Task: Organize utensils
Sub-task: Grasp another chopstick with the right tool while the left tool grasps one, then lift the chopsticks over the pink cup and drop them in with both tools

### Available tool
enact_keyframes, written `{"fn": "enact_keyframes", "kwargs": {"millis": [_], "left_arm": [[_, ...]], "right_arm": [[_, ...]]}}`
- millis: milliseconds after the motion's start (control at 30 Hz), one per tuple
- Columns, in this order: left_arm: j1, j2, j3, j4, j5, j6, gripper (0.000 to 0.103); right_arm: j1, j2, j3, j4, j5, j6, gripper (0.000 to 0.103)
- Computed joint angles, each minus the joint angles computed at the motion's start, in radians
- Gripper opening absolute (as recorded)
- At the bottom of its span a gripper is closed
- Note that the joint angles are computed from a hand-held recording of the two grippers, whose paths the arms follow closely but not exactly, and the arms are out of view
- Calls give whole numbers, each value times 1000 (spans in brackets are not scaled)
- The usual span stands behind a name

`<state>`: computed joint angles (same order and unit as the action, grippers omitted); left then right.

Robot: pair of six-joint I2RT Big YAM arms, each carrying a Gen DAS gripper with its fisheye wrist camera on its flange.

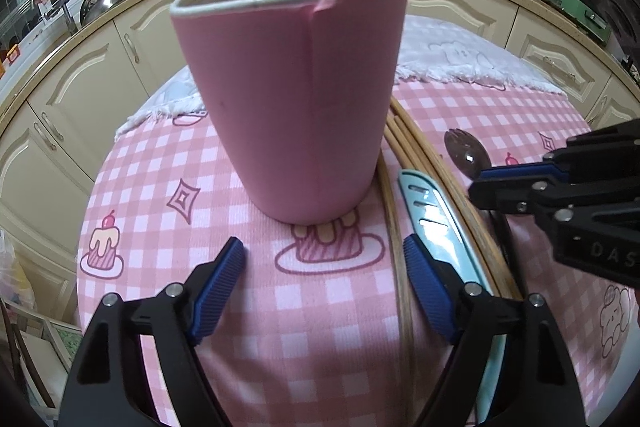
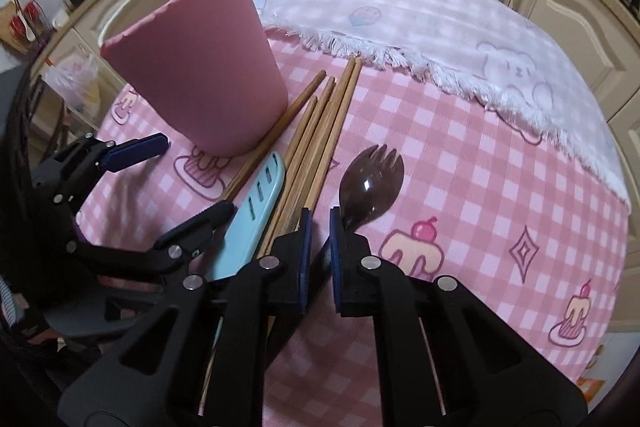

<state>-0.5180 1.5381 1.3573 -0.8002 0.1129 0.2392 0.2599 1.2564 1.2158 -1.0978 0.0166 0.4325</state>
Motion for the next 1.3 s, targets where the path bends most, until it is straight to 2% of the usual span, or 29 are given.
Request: {"fn": "enact_keyframes", "kwargs": {"millis": [267, 533, 633, 700, 800, 867, 933, 1100, 1300], "left_arm": [[0, 9, 13, -14, 3, 6, 79], [-8, 23, 37, -35, 12, 12, 68], [-6, 23, 38, -42, 18, 19, 66], [-9, 28, 44, -48, 16, 20, 65], [-11, 41, 63, -65, 25, 21, 59], [-11, 44, 70, -70, 33, 17, 43], [-4, 46, 79, -88, 60, 20, 7], [24, 36, 74, -121, 133, 13, 5], [42, -2, 28, -107, 167, 7, 5]], "right_arm": [[7, 31, 30, -25, 10, 13, 8], [17, 80, 76, -77, -5, 23, 9], [7, 84, 82, -86, -20, 44, 9], [3, 115, 115, -100, 0, 59, 8], [2, 149, 151, -113, 28, 56, 9], [12, 147, 149, -110, 51, 41, 8], [23, 131, 127, -88, 65, 47, 8], [21, 40, 31, -1, 35, 113, 7], [4, -48, -39, 88, -5, 163, 5]]}}
